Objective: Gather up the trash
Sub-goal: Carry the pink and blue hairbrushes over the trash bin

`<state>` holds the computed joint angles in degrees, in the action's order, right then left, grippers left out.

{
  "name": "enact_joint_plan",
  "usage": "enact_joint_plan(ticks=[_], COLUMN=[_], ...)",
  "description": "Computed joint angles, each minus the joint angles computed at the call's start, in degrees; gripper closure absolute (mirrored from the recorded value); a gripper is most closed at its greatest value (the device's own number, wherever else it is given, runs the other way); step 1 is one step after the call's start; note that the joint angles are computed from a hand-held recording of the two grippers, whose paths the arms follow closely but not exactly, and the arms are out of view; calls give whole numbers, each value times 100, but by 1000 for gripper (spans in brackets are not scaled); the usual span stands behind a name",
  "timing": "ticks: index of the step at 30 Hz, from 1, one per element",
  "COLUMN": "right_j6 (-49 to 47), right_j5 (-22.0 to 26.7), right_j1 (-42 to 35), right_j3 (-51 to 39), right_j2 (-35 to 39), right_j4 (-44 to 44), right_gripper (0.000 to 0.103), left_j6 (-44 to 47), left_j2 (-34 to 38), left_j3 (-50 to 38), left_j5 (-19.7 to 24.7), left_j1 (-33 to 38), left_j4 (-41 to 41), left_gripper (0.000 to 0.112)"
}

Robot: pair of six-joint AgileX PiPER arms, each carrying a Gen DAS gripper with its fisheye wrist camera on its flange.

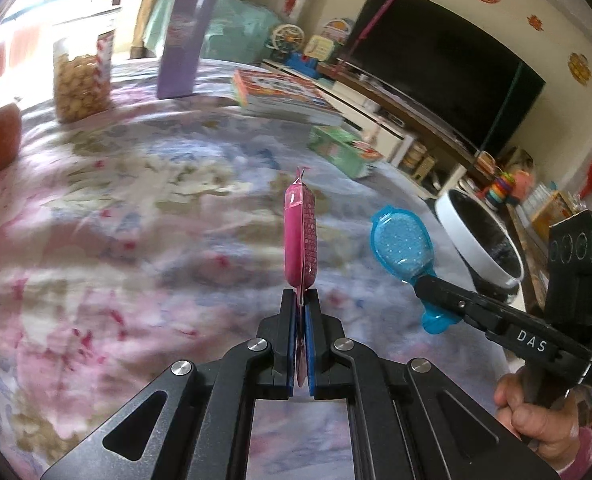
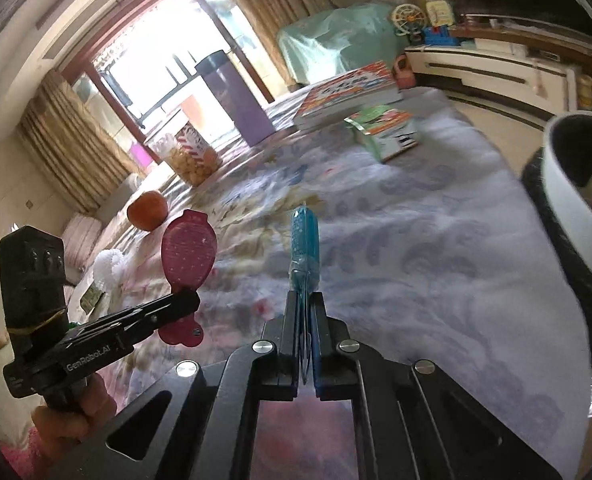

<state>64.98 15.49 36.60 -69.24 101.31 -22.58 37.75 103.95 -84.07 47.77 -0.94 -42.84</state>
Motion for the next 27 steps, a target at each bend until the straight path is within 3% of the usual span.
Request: enact_joint_plan(ticks=[12,27], right_j6=[2477,4004], right_j5=[-34,224], right_j1=[91,54], right_j3=[1126,1968], right_j2=[-977,-1924], right_j4=[-2184,-3447], right_gripper=[99,99], left_j6=[-243,-655], left_j2=[-251,-315], left_j3=[134,-50], left_j5=[-116,-191], left_j1=[-662,-1388], left_j4=[337,772], left_gripper=[110,110])
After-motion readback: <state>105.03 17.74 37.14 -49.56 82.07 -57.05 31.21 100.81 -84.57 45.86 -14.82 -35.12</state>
